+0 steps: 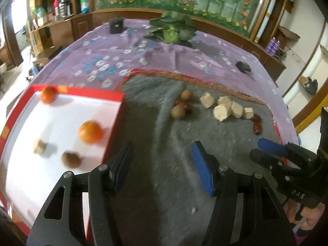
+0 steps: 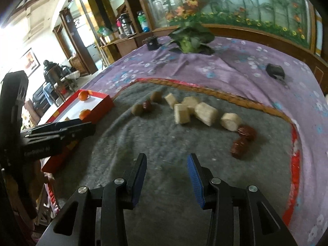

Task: Organize fruits
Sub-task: 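Return both open tools over the mat toward the remaining items, then grasp a brown nut with the left tool while the right tool grasps a red date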

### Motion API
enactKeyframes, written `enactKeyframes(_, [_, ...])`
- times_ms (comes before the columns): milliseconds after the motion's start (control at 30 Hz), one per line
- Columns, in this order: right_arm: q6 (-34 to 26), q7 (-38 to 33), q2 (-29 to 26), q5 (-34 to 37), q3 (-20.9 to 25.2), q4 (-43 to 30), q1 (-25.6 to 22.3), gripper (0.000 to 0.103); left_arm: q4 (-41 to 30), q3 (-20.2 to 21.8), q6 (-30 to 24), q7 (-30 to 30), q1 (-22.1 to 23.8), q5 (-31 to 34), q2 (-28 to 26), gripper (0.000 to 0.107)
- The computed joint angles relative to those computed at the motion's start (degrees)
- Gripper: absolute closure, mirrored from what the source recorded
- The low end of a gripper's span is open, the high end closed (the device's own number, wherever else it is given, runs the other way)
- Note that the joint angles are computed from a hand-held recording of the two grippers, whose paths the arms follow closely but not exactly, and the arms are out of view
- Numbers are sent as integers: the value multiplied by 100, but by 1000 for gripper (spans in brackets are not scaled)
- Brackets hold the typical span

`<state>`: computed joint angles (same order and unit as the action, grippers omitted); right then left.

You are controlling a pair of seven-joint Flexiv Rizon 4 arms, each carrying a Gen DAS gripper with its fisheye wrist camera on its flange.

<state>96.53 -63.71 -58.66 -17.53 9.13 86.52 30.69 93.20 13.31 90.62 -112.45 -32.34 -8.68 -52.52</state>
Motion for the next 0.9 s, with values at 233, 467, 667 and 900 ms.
enactKeyframes(233, [35,-103,-84,-43,202,-65,-214,63,-1029,-200,-785,706,213,385,-398,48])
enactKeyframes(467, [-10,-241,-200,-111,410,-236,-367,62,-1723,-257,-1295,858,376,674,-735,49])
enactKeyframes(667, [-183,-367,-246,-132,471,-336,-380,63,-2037,-437,-1671,874,562,807,-923,84])
enactKeyframes(900, [-557,-637,-363,-178,656,-659,-380,63,-1811,-757,-1322,897,812,763,-857,88])
